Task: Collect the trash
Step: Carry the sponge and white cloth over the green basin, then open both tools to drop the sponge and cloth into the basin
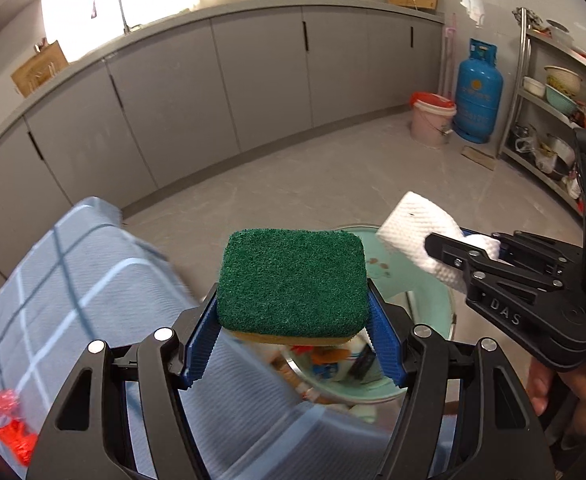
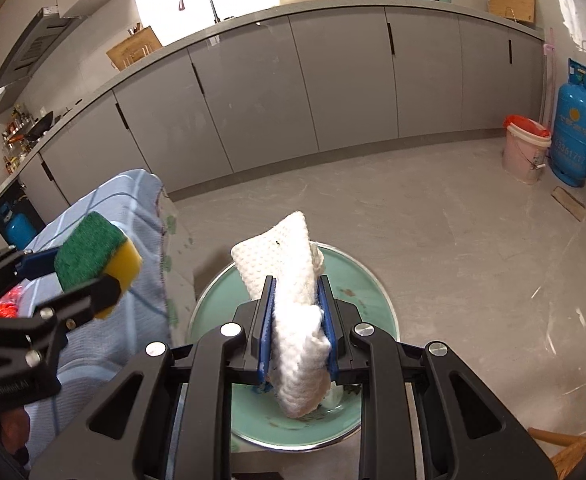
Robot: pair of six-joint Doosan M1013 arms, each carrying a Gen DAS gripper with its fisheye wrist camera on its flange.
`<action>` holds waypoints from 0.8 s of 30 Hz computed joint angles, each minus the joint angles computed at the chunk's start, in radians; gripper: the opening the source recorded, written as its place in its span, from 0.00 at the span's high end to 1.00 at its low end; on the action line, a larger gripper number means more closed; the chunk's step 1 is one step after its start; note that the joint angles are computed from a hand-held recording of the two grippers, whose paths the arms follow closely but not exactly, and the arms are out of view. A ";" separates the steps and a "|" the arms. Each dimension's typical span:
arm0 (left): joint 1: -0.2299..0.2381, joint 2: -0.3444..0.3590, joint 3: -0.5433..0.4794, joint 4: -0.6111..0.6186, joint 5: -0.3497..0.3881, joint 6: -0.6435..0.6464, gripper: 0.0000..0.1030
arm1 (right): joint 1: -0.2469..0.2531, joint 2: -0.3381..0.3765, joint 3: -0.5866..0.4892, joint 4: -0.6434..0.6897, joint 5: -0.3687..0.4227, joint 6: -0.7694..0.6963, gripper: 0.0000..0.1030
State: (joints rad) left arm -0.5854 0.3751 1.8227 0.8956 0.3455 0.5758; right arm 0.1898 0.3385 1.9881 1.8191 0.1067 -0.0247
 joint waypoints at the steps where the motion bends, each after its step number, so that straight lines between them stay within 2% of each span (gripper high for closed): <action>1: -0.002 0.009 -0.007 -0.006 0.002 0.006 0.35 | -0.003 0.004 -0.005 -0.034 0.000 0.032 0.78; 7: -0.005 0.048 -0.042 -0.075 0.007 0.087 0.35 | -0.011 0.021 -0.028 -0.211 -0.001 0.198 0.77; 13: -0.005 0.072 -0.061 -0.108 0.018 0.121 0.34 | -0.018 0.039 -0.043 -0.301 0.003 0.291 0.76; 15: -0.005 0.078 -0.065 -0.116 0.024 0.128 0.31 | -0.016 0.041 -0.041 -0.216 -0.001 0.210 0.71; 16: 0.002 0.071 -0.058 -0.131 0.018 0.148 0.29 | -0.018 0.042 -0.039 -0.138 0.002 0.136 0.65; 17: 0.002 0.071 -0.058 -0.129 0.018 0.148 0.26 | -0.021 0.043 -0.038 -0.100 0.011 0.106 0.55; 20: 0.000 0.073 -0.057 -0.103 0.016 0.131 0.23 | -0.026 0.045 -0.039 -0.106 0.017 0.118 0.54; 22: -0.002 0.073 -0.056 -0.091 0.020 0.120 0.21 | -0.028 0.044 -0.036 -0.021 0.015 0.046 0.46; 24: -0.003 0.072 -0.055 -0.066 0.020 0.090 0.16 | -0.030 0.041 -0.031 0.045 0.013 -0.012 0.45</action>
